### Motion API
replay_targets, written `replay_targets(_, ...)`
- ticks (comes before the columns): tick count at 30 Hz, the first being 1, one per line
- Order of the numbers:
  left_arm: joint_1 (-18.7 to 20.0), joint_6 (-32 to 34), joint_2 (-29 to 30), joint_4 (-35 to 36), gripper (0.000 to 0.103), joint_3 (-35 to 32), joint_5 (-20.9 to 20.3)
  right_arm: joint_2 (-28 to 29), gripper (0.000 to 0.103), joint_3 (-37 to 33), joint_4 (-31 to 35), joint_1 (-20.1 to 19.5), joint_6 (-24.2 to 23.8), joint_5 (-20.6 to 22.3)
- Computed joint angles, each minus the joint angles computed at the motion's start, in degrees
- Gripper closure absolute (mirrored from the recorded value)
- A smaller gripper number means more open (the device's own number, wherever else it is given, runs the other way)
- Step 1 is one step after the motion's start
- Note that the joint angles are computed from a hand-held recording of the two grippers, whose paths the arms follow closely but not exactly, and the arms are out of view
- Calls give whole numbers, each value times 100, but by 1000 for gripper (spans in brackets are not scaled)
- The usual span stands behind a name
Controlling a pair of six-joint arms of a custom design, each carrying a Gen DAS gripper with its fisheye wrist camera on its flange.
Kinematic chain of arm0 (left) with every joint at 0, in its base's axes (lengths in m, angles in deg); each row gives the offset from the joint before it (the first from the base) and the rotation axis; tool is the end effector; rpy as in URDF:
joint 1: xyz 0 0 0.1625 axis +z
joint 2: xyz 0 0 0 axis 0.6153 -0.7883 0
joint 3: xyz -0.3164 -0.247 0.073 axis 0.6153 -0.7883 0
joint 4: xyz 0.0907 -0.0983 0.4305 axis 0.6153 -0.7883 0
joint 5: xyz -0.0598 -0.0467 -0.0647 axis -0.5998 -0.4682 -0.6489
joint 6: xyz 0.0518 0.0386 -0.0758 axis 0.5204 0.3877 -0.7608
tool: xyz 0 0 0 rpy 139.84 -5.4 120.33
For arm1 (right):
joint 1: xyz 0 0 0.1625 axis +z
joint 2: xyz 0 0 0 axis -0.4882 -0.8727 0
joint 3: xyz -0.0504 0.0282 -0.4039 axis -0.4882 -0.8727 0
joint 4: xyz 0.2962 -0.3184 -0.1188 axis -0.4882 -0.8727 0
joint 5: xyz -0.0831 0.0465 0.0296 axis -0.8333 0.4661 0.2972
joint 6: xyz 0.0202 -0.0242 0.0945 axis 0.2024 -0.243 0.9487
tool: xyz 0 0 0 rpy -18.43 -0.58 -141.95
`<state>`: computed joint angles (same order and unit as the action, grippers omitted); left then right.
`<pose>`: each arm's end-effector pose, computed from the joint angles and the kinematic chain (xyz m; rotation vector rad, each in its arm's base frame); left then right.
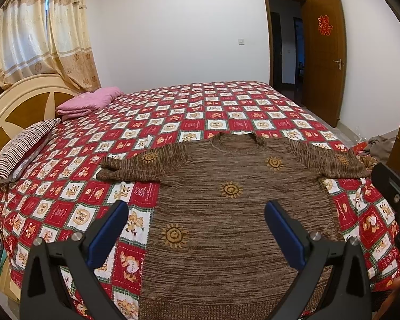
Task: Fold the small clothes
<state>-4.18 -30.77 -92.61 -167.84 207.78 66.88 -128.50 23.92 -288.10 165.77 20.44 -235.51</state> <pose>-0.2141 -0.4147 0.3712 0.4862 2.0613 -1.0647 0.4662 -0.3793 0.1347 0.3113 -2.1273 1.3686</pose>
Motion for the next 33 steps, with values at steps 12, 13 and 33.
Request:
replay_targets(12, 174, 102, 156, -154, 0, -51, -75, 1, 1, -19, 191, -144, 120, 61)
replay_targets(13, 196, 124, 181, -189, 0, -55, -87, -7, 1, -18, 220, -171, 147, 74)
replay_targets(33, 852, 780, 1082, -1032, 0, -484, -394, 230, 1, -398, 393, -752, 34, 200)
